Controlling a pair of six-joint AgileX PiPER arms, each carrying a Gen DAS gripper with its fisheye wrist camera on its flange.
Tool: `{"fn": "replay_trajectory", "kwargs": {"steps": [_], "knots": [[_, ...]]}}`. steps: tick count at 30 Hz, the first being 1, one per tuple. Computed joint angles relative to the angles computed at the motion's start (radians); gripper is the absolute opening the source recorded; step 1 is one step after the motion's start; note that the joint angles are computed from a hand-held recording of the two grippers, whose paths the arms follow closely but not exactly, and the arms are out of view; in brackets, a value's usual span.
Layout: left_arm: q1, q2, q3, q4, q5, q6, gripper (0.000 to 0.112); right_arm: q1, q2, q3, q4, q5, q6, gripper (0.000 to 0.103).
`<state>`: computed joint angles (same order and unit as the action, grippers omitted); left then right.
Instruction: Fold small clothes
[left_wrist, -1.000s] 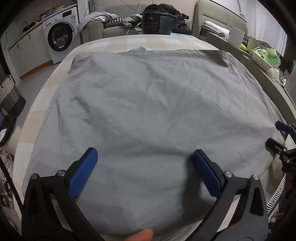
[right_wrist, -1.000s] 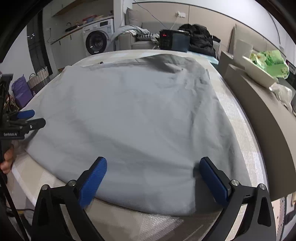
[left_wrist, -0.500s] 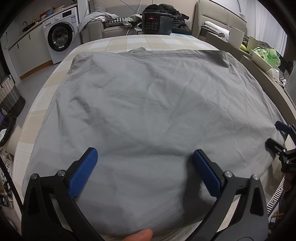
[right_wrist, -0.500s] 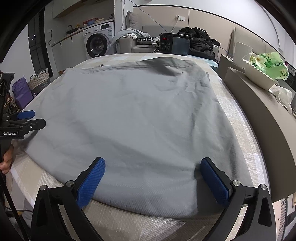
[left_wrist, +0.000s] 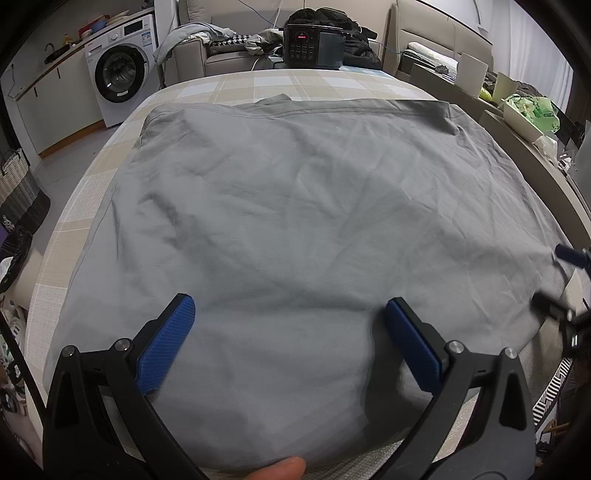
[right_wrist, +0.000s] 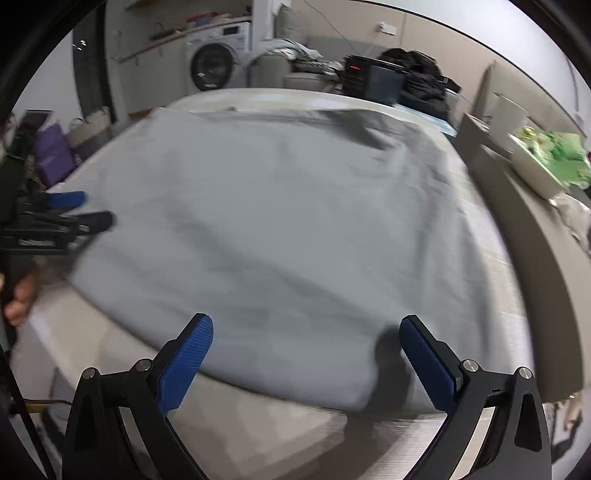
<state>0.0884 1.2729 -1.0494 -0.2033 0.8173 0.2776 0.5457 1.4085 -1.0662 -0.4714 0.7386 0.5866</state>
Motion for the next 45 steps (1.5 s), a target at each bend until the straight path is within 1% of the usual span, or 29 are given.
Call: {"fn": "replay_trajectory", "kwargs": {"steps": [2, 5, 7, 10, 13, 15, 16, 18, 19, 20, 21, 22, 24, 27, 29, 31, 33, 36, 39, 41, 43, 45], "knots": [[0.0, 0.0, 0.0, 0.0, 0.0, 0.0, 0.102, -0.05, -0.008, 0.009, -0.023, 0.019, 0.03, 0.102], [-0.001, 0.0, 0.0, 0.001, 0.0, -0.002, 0.102, -0.148, -0.041, 0.041, 0.012, 0.019, 0.035, 0.103], [-0.001, 0.0, 0.0, 0.001, -0.001, -0.002, 0.102, -0.181, -0.059, 0.046, 0.051, 0.026, -0.007, 0.103], [-0.001, 0.0, 0.001, 0.001, -0.002, -0.001, 0.102, -0.167, -0.087, 0.03, 0.07, 0.026, -0.037, 0.103], [-0.001, 0.001, 0.0, 0.0, -0.001, -0.001, 0.102, -0.092, -0.112, 0.029, 0.118, -0.033, -0.092, 0.103], [0.0, 0.001, 0.001, -0.001, -0.002, 0.0, 0.102, -0.047, -0.08, 0.019, 0.134, -0.066, -0.137, 0.103], [-0.002, 0.001, 0.0, 0.0, -0.001, -0.001, 0.102, -0.022, -0.043, 0.0, 0.127, -0.062, -0.15, 0.103], [-0.002, 0.001, 0.001, 0.0, -0.002, -0.001, 0.102, 0.035, 0.024, -0.026, 0.037, -0.027, -0.09, 0.103], [-0.003, 0.001, 0.0, 0.002, -0.002, -0.003, 0.102, 0.039, 0.023, -0.015, 0.02, -0.053, -0.064, 0.102], [0.0, 0.0, 0.002, -0.002, -0.002, 0.002, 0.102, 0.034, 0.014, -0.002, 0.043, -0.065, -0.074, 0.102], [-0.004, 0.001, 0.001, 0.002, -0.003, -0.004, 0.102, 0.011, 0.019, -0.005, 0.096, -0.065, -0.113, 0.102], [-0.001, 0.0, 0.002, -0.001, -0.003, 0.0, 0.102, 0.0, 0.012, -0.001, 0.11, -0.059, -0.119, 0.102], [-0.002, 0.0, 0.002, 0.0, -0.003, -0.002, 0.102, -0.033, -0.006, 0.019, 0.08, -0.042, -0.059, 0.102], [-0.004, 0.001, 0.001, 0.001, -0.003, -0.003, 0.102, -0.137, -0.039, 0.046, 0.083, -0.022, 0.003, 0.102], [-0.001, 0.0, 0.003, -0.001, -0.004, -0.001, 0.102, -0.178, -0.058, 0.062, 0.071, -0.004, 0.038, 0.102], [-0.003, 0.001, 0.002, 0.001, -0.004, -0.003, 0.102, -0.227, -0.079, 0.07, 0.13, -0.008, 0.003, 0.102], [-0.002, 0.001, 0.003, -0.001, -0.005, 0.0, 0.102, -0.235, -0.108, 0.083, 0.169, -0.016, -0.013, 0.102], [-0.003, 0.001, 0.002, 0.0, -0.005, -0.002, 0.102, -0.204, -0.104, 0.058, 0.229, -0.008, -0.084, 0.102], [-0.004, 0.001, 0.003, 0.0, -0.005, -0.003, 0.102, -0.077, -0.075, 0.027, 0.141, 0.011, -0.046, 0.102], [-0.003, 0.001, 0.003, 0.0, -0.005, -0.002, 0.102, -0.022, -0.061, 0.019, 0.119, 0.009, -0.069, 0.102], [-0.004, 0.001, 0.003, 0.0, -0.005, -0.003, 0.102, 0.053, -0.059, 0.024, 0.019, 0.028, -0.01, 0.102], [-0.003, 0.001, 0.004, -0.001, -0.005, -0.001, 0.102, 0.059, -0.045, 0.023, 0.01, 0.035, -0.026, 0.102]]}}
